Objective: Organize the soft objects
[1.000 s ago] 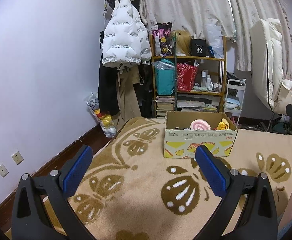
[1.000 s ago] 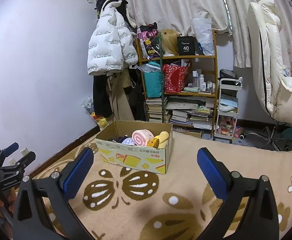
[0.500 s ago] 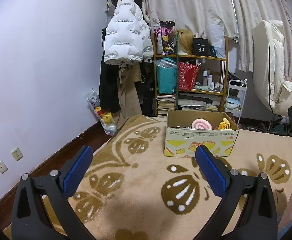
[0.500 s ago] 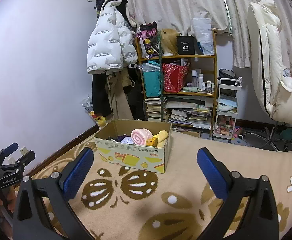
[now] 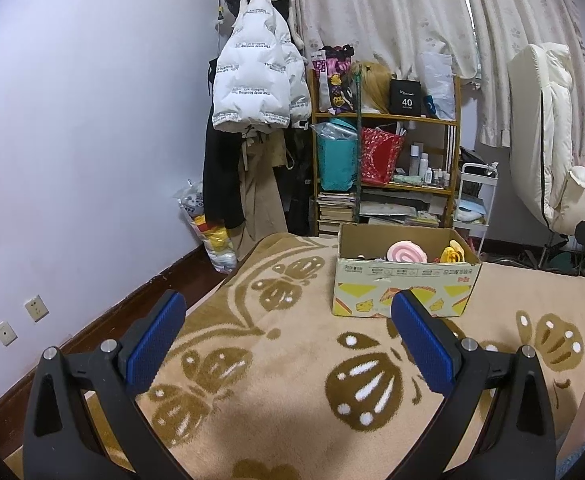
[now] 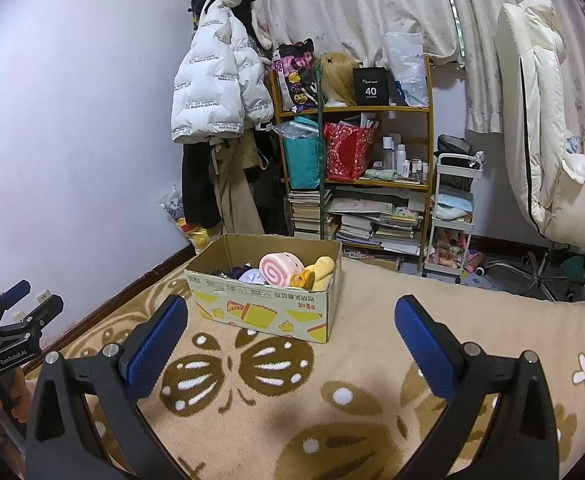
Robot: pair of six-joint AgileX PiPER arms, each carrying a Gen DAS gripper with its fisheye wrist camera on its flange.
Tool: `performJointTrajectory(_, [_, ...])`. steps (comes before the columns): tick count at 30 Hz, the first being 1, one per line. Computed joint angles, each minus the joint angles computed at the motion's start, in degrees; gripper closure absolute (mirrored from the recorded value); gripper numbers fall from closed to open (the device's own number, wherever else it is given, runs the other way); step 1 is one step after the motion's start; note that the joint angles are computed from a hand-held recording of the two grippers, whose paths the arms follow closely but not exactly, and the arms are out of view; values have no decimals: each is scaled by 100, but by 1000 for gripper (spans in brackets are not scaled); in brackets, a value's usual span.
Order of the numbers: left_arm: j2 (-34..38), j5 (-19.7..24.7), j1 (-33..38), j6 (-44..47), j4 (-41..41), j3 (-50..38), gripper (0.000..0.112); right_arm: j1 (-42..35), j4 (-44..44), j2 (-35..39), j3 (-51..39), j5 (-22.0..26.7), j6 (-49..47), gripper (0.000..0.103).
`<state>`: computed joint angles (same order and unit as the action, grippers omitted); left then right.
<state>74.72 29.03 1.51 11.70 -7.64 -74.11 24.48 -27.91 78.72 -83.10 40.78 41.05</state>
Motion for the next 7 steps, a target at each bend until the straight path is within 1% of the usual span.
performJointTrajectory(3, [10, -42, -10, -54, 68, 13, 11, -25, 79, 31, -11, 15, -91, 0])
performJointTrajectory(7, [40, -12, -12, 96, -29, 2, 11, -24, 63, 16, 25, 10, -105, 0])
